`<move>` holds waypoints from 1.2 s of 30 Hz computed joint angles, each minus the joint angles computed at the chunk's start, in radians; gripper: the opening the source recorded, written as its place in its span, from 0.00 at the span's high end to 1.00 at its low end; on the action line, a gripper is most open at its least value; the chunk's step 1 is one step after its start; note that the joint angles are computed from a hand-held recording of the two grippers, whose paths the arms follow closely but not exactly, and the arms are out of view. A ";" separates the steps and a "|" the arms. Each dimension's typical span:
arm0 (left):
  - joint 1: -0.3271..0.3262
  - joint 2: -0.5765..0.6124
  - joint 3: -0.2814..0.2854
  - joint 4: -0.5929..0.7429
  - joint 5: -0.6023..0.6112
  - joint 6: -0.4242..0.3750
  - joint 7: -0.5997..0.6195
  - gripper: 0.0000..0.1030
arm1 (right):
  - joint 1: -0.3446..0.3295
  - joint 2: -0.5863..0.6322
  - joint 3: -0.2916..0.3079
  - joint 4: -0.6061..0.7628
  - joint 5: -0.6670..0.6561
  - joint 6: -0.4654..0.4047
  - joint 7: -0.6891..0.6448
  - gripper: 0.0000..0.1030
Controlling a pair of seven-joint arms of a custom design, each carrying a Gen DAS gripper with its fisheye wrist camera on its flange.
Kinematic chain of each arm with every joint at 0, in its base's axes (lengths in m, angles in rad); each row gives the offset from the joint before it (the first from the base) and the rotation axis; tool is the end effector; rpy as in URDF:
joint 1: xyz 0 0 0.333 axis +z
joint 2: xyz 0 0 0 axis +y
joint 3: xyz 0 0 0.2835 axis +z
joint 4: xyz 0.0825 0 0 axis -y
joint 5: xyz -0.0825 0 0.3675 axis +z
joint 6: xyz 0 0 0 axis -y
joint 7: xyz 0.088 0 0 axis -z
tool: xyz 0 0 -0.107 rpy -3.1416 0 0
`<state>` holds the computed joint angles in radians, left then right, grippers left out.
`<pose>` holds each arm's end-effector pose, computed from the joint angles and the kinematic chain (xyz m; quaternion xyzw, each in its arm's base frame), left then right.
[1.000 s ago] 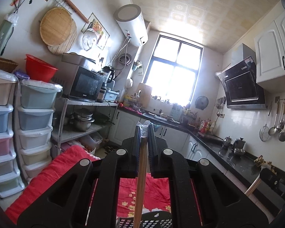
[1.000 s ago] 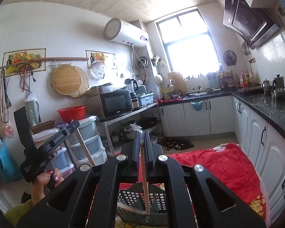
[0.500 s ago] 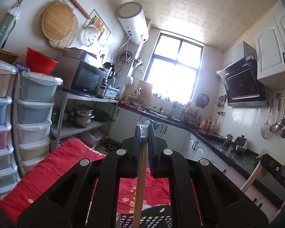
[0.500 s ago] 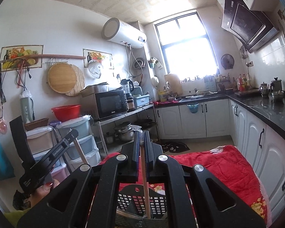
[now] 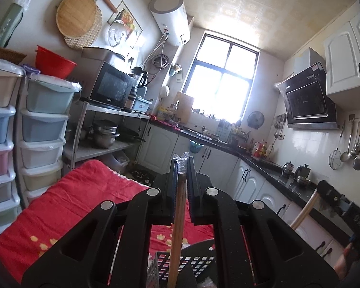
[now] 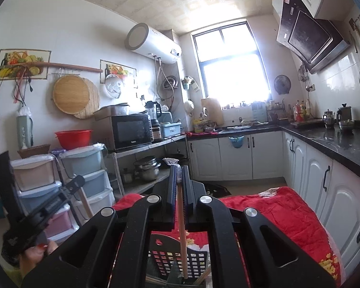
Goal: Organize utensils
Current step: 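Lower the left tool's chopstick into the caddy and open while the right tool releases its own, then move both open tools back from the caddy down toward the chopstick pile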
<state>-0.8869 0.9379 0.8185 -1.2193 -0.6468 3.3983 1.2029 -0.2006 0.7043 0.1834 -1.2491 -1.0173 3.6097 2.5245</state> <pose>0.6879 -0.2571 0.4826 -0.5781 0.4439 -0.5769 0.3689 0.6977 0.0477 0.4935 -0.5642 0.4598 -0.3537 0.5875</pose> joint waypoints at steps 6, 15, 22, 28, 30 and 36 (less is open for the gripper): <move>0.028 -0.026 -0.077 -0.017 -0.010 0.030 0.060 0.96 | 0.046 0.020 -0.042 -0.023 0.113 -0.004 -0.113 0.95; 0.063 -0.091 -0.187 -0.067 -0.030 0.037 0.158 0.81 | -0.002 -0.008 0.024 -0.114 0.151 -0.009 -0.180 0.65; 0.102 -0.177 -0.286 -0.140 -0.017 0.042 0.212 0.55 | -0.037 -0.064 0.045 -0.193 0.130 -0.030 -0.159 0.62; 0.116 -0.245 -0.329 -0.211 -0.021 0.022 0.244 0.36 | -0.141 -0.087 0.161 -0.226 0.035 -0.091 -0.109 0.59; 0.178 -0.291 -0.419 -0.249 0.032 0.041 0.238 0.28 | -0.168 -0.099 0.192 -0.249 0.027 -0.102 -0.110 0.57; 0.227 -0.358 -0.497 -0.318 0.048 0.049 0.252 0.11 | -0.257 -0.118 0.292 -0.308 0.025 -0.136 -0.139 0.52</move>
